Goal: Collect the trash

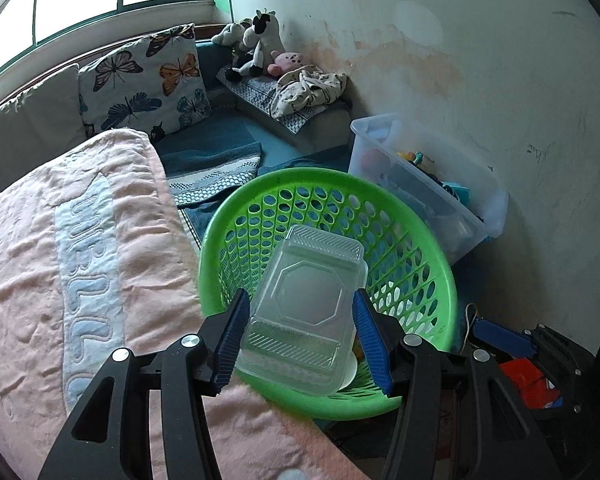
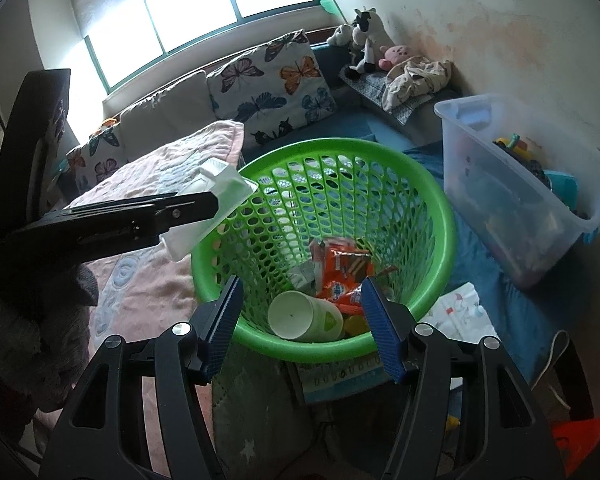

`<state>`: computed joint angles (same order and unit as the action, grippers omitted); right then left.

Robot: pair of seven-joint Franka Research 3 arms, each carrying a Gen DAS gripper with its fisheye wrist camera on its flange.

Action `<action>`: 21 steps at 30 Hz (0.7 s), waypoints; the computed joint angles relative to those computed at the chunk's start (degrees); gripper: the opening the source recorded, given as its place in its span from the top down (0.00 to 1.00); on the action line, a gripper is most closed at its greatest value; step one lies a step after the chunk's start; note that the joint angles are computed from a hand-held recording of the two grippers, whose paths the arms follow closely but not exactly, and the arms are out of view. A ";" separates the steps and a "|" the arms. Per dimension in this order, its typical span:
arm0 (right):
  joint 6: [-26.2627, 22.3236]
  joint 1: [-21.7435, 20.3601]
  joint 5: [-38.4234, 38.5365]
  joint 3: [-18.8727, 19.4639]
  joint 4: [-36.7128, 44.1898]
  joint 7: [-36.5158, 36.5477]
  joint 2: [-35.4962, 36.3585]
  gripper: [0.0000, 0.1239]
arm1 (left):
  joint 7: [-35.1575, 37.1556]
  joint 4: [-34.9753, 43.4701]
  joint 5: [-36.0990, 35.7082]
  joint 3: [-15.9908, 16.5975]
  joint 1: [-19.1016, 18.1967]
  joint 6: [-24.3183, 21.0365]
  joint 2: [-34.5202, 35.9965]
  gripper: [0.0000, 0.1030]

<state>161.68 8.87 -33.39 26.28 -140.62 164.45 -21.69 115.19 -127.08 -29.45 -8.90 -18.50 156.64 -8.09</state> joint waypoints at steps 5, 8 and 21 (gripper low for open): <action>0.32 0.08 0.39 -0.08 -0.62 0.27 -0.46 0.50 | 0.02 1.18 0.23 -0.46 0.03 -0.23 1.33 0.50; 0.45 0.06 0.81 0.06 -1.02 0.51 -0.71 0.50 | -0.10 1.40 0.39 -0.90 0.18 -0.18 1.73 0.46; 1.39 -0.35 2.39 1.57 -1.62 1.04 -1.29 0.50 | 2.96 -1.70 -3.97 0.60 -0.60 0.75 -1.94 0.40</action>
